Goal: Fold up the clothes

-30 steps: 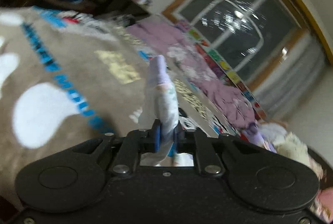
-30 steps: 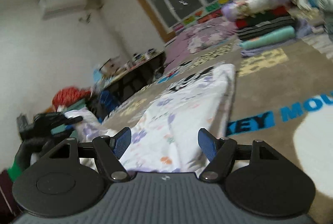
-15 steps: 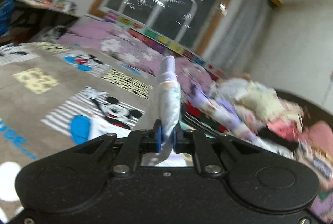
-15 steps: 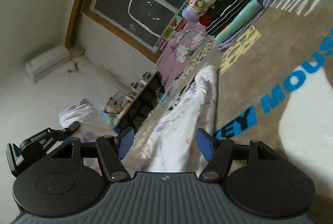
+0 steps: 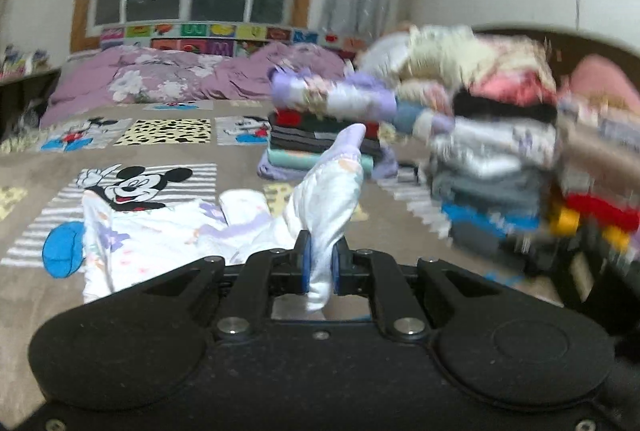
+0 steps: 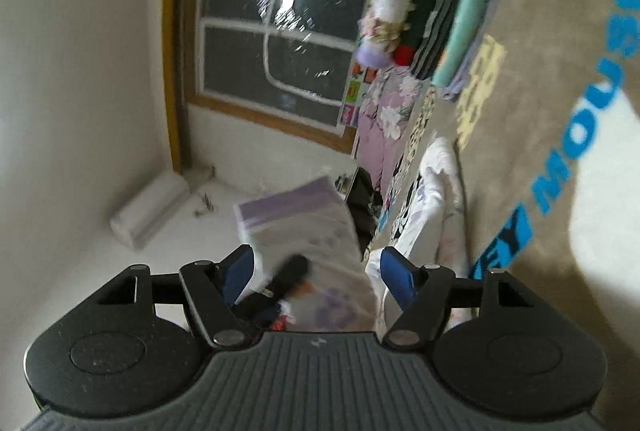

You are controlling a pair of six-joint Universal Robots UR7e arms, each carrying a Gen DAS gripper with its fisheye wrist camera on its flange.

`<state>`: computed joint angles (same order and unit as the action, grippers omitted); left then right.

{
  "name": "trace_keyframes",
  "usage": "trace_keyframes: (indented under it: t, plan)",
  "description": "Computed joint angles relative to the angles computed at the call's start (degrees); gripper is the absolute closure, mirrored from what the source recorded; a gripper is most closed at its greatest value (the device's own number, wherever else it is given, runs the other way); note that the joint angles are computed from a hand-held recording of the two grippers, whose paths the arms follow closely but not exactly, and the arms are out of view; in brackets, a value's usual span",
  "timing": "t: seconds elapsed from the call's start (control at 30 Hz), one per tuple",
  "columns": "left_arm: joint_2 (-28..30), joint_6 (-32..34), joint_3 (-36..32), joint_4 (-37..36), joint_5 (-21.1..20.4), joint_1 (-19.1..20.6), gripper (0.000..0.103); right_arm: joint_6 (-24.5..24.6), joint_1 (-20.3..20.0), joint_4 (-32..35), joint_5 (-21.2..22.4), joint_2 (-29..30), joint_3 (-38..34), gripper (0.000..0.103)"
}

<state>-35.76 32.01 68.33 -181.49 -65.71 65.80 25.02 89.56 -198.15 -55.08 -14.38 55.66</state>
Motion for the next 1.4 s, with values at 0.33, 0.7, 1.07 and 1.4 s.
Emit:
trace_keyframes:
  t: [0.33,0.7,1.07,1.4]
  plan:
    - [3.1,7.0,-0.1,1.3,0.4,1.0,0.095,4.1,-0.2,1.9,-5.5,1.5,-2.3,0.02]
    - [-7.2,-2.1,5.0,4.9,-8.5,2.6,0.06,-1.5,0.3,6.6,-8.2,2.0,-3.4,0.021]
    - [-16.5,-20.9,10.7,4.4,-0.4,8.2,0.069,-14.6,3.1,14.8,-16.3,1.9,-5.2,0.056]
    - [-15.6,-13.5,12.9,9.1,-1.2,7.0,0.081,-24.5,4.3,8.4,-8.8,0.3,-3.9,0.092]
